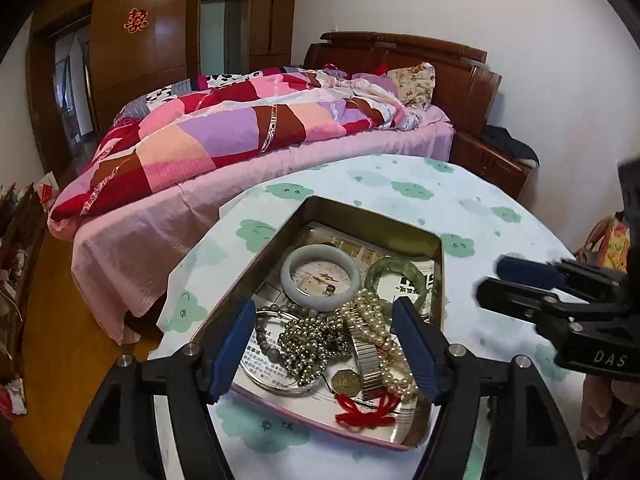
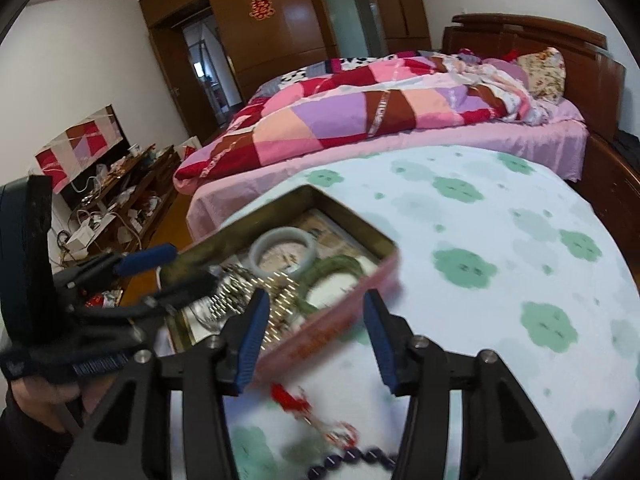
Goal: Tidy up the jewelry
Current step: 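Open both tools to drop the pearls and gold beads into the box, then move both open tools back to the remaining jewelry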
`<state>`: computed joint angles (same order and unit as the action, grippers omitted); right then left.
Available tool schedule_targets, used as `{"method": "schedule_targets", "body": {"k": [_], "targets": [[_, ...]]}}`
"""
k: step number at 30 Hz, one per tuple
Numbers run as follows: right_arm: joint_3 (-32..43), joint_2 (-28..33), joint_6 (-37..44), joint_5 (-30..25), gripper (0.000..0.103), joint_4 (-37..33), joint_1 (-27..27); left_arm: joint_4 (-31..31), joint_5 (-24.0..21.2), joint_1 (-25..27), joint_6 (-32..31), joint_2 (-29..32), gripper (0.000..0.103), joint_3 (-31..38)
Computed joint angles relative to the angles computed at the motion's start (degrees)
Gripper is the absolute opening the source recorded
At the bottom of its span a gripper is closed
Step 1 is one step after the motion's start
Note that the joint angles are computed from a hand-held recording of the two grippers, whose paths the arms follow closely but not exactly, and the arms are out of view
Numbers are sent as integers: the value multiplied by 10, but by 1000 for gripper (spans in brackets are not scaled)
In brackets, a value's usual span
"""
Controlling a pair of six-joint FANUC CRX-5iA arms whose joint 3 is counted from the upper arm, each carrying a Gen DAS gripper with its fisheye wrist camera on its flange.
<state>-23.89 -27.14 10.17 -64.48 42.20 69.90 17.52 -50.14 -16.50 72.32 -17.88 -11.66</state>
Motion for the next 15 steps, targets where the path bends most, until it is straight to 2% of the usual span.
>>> {"method": "schedule_targets", "body": {"k": [9, 15], "targets": [[-45, -64, -77, -131, 56, 3, 87, -75, 7, -35, 80, -24, 71, -4], [-50, -61, -79, -183, 56, -32, 142, -112, 21, -82, 94, -45, 71, -8]]}}
